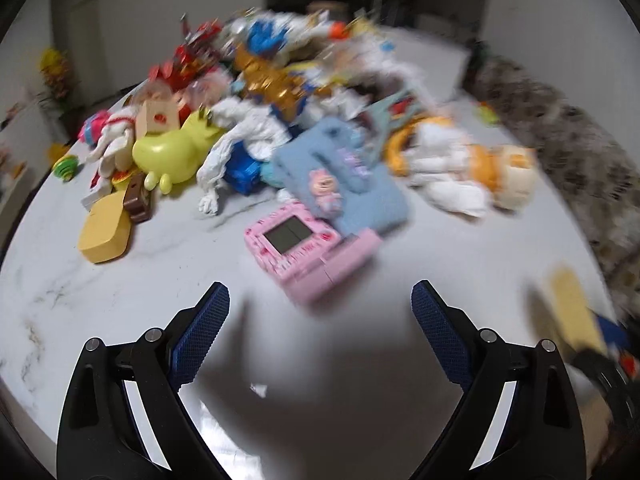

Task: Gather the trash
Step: 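Grasp the pink toy game device with left gripper while right grasps sponge, then drop the pink device and sponge into the cardboard box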

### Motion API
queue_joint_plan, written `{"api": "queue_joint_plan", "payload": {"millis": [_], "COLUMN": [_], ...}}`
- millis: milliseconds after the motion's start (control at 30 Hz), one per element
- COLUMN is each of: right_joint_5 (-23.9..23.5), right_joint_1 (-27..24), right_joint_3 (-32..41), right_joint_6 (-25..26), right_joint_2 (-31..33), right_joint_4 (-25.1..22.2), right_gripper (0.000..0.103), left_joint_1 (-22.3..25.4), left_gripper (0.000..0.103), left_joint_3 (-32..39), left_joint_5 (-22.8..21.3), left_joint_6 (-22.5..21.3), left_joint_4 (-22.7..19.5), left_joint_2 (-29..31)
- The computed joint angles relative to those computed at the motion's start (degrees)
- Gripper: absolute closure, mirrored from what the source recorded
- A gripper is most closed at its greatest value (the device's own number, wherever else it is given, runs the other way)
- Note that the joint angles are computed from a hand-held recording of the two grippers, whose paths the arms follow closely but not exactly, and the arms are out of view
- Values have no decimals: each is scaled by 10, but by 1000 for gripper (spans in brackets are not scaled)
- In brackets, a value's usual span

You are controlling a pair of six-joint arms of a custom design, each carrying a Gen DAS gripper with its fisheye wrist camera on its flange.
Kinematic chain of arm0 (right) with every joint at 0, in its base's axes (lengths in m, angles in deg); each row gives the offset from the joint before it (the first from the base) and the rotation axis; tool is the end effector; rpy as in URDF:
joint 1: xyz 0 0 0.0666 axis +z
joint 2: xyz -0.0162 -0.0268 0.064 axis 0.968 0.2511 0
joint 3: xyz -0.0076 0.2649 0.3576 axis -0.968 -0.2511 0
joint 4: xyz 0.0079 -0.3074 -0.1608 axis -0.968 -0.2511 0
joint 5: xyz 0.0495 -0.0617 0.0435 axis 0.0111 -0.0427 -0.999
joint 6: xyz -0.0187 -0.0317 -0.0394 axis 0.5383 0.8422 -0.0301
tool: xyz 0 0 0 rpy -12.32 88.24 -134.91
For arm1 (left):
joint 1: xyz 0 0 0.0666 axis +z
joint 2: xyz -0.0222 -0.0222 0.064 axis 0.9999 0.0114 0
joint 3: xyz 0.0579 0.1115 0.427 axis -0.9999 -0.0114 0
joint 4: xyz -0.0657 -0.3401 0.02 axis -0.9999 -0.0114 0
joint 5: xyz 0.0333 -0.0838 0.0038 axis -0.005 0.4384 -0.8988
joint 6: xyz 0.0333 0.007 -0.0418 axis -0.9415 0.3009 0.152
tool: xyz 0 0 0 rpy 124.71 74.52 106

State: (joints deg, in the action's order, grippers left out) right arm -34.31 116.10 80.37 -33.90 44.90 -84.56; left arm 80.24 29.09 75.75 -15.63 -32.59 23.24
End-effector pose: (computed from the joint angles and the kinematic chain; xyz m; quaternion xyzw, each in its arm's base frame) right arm 0.3871 0.3215 0.5300 -0.0311 0.9236 0.1335 0.3580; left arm 0.4834 -0.0818 0.5340 0.1236 0.9383 -0.0644 0.3164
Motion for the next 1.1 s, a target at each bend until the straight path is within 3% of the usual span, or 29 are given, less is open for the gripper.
{"api": "queue_joint_plan", "payload": {"millis": [100, 200, 233, 300, 433, 600, 767, 900, 1100], "right_joint_5": [-8, -14, -17, -22, -26, -34, -57, -78, -112], "right_joint_1": [-4, -10, -11, -12, -5, 16, 48, 78, 125], "right_joint_3": [-26, -42, -46, -52, -47, -20, 12, 36, 40], "right_joint_6": [-15, -19, -21, -29, -27, -19, -10, -12, -18], "right_joint_2": [-18, -26, -26, -26, -19, -5, 16, 32, 43], "right_joint_4": [21, 38, 44, 59, 76, 76, 76, 60, 23], "right_gripper": [64, 64, 64, 64, 64, 64, 64, 64, 61], "left_joint_1": [-7, 2, 4, 12, 50, 122, 167, 221, 282], "left_gripper": [12, 13, 20, 35, 36, 38, 38, 38, 38], "left_joint_3": [39, 66, 67, 53, 11, -65, -100, -120, -167], "left_joint_5": [-58, -51, -45, -25, 49, 154, 206, 240, 234], "left_joint_6": [31, 29, 19, -16, -51, -126, -194, -260, -384], "left_joint_4": [-28, -32, -31, -14, -3, 19, -12, -69, -120], "left_joint_2": [37, 59, 60, 48, 11, -76, -136, -176, -209]}}
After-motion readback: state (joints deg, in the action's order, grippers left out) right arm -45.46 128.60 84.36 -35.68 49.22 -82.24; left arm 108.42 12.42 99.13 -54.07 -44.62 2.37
